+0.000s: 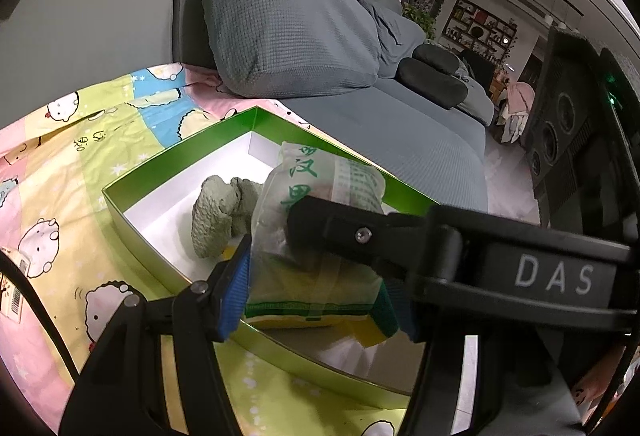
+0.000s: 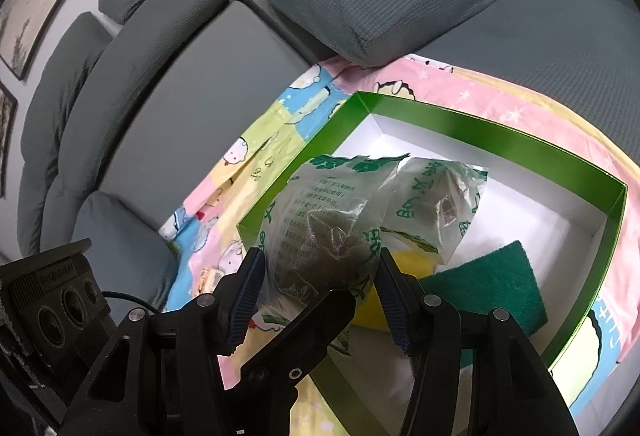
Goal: Organize objects
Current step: 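Carry the second bag over the green-rimmed box with the right gripper, then open the right gripper to drop the second bag into the box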
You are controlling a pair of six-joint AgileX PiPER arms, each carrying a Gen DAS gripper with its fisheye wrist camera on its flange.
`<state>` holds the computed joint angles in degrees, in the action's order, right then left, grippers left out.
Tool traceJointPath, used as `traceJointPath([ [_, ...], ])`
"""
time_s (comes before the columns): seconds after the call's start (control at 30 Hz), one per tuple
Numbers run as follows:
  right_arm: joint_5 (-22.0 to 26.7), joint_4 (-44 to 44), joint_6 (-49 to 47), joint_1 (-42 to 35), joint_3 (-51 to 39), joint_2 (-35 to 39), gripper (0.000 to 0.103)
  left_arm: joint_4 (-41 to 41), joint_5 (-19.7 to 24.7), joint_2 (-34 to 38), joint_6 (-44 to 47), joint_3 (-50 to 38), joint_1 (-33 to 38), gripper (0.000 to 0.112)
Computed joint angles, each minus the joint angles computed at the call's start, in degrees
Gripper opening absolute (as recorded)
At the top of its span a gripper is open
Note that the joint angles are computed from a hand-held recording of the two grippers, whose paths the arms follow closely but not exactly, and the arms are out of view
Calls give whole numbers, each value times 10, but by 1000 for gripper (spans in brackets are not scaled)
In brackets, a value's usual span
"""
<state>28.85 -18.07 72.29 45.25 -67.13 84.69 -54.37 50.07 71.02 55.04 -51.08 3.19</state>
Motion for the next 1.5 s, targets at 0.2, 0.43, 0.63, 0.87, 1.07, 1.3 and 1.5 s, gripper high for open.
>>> traceJointPath([
  [0.2, 15, -1, 6, 1, -7, 6, 58, -3, 6, 10, -4, 1, 2, 60],
  [0.43, 30, -3, 14, 3, -13, 8, 58, 0, 7, 14, -13, 2, -1, 61],
  [0.63, 39, -6, 20, 4, -17, 10, 58, 2, 9, 17, -17, 2, 0, 62],
  [0.87, 44, -19, 33, 8, -18, 12, 58, 11, 13, 15, -22, -2, 7, 63],
  [1.07, 50, -54, 71, 15, -12, 6, 58, 0, 40, 11, -12, -8, 39, 71],
  [1.3, 38, -87, 90, 31, -20, 8, 58, -2, 60, -14, -10, -7, 73, 78],
  [1.5, 40, -123, 113, 49, -32, 12, 58, -5, 90, -40, 10, -5, 134, 82],
])
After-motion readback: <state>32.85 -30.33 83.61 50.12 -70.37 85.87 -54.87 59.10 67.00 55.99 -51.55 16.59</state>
